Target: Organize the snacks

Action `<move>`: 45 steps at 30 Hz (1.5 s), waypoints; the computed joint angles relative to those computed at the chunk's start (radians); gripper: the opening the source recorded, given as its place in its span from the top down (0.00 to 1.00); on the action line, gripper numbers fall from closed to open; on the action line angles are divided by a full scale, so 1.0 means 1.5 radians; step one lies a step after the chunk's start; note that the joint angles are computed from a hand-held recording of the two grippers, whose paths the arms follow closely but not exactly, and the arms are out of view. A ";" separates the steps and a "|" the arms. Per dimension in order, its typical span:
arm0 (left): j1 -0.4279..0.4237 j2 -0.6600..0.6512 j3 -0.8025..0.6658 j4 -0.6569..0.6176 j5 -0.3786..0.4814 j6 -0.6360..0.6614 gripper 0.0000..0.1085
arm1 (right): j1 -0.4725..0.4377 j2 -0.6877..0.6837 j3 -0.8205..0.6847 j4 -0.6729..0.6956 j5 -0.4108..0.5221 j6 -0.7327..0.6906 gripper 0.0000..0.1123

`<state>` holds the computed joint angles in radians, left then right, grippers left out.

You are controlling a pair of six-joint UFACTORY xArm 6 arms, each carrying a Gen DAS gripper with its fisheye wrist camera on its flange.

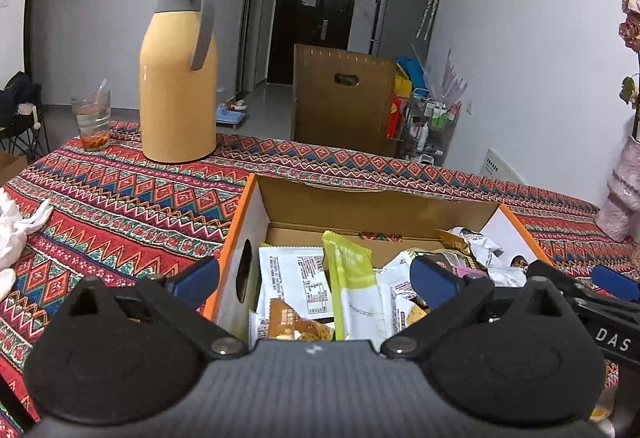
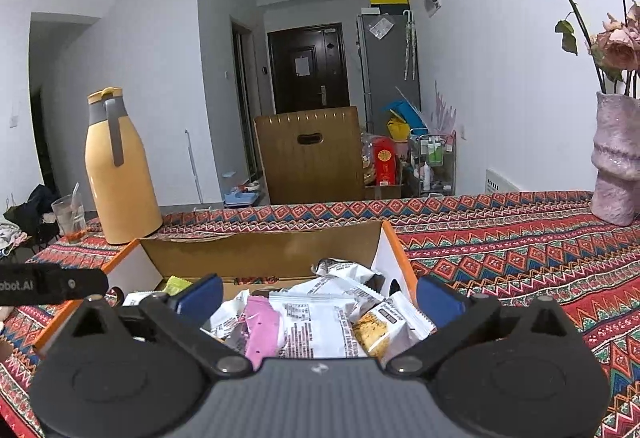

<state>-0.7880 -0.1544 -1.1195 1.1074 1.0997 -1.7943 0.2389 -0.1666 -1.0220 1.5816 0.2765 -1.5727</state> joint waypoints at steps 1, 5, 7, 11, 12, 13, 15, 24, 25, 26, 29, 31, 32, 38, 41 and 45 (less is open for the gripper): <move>-0.002 -0.001 -0.001 -0.001 0.002 -0.001 0.05 | 0.000 -0.004 0.002 0.000 0.000 -0.002 0.08; -0.012 -0.007 -0.004 -0.006 0.008 0.008 0.05 | 0.003 -0.028 0.015 -0.009 -0.005 0.000 0.08; -0.024 -0.011 -0.006 -0.003 0.018 0.015 0.05 | 0.001 -0.047 0.028 -0.011 0.000 -0.002 0.08; -0.047 -0.029 0.005 -0.006 0.021 0.022 0.05 | -0.005 -0.092 0.063 -0.020 0.010 -0.003 0.08; -0.054 -0.032 0.007 -0.007 0.026 0.023 0.05 | -0.006 -0.102 0.072 -0.021 0.011 -0.004 0.08; -0.060 -0.036 0.010 -0.008 0.030 0.024 0.05 | -0.007 -0.116 0.085 -0.025 0.013 -0.001 0.08; -0.077 -0.046 0.018 -0.009 0.040 0.024 0.05 | -0.013 -0.141 0.108 -0.035 0.019 0.008 0.08; -0.141 -0.089 0.061 -0.029 0.080 0.027 0.05 | -0.052 -0.263 0.233 -0.106 0.057 0.059 0.08; -0.147 -0.093 0.066 -0.030 0.083 0.026 0.05 | -0.056 -0.275 0.244 -0.115 0.061 0.065 0.08; -0.155 -0.097 0.072 -0.030 0.088 0.023 0.05 | -0.061 -0.286 0.256 -0.124 0.064 0.071 0.08; -0.172 -0.109 0.088 -0.032 0.095 0.017 0.05 | -0.074 -0.317 0.286 -0.148 0.073 0.090 0.08; -0.181 -0.114 0.099 -0.039 0.096 0.012 0.05 | -0.086 -0.332 0.303 -0.166 0.084 0.107 0.08; -0.186 -0.114 0.102 -0.043 0.097 0.009 0.05 | -0.090 -0.338 0.310 -0.176 0.088 0.116 0.08; -0.201 -0.127 0.137 -0.062 0.085 -0.018 0.05 | -0.113 -0.361 0.340 -0.230 0.106 0.165 0.08; -0.201 -0.141 0.159 -0.073 0.072 -0.037 0.05 | -0.119 -0.369 0.352 -0.245 0.113 0.179 0.08; -0.194 -0.153 0.177 -0.085 0.061 -0.047 0.05 | -0.122 -0.375 0.361 -0.266 0.119 0.197 0.08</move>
<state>-1.0785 -0.3833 -0.8534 0.9796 1.1905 -1.8648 0.0562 -0.7285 -0.4801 1.1822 0.4548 -1.2766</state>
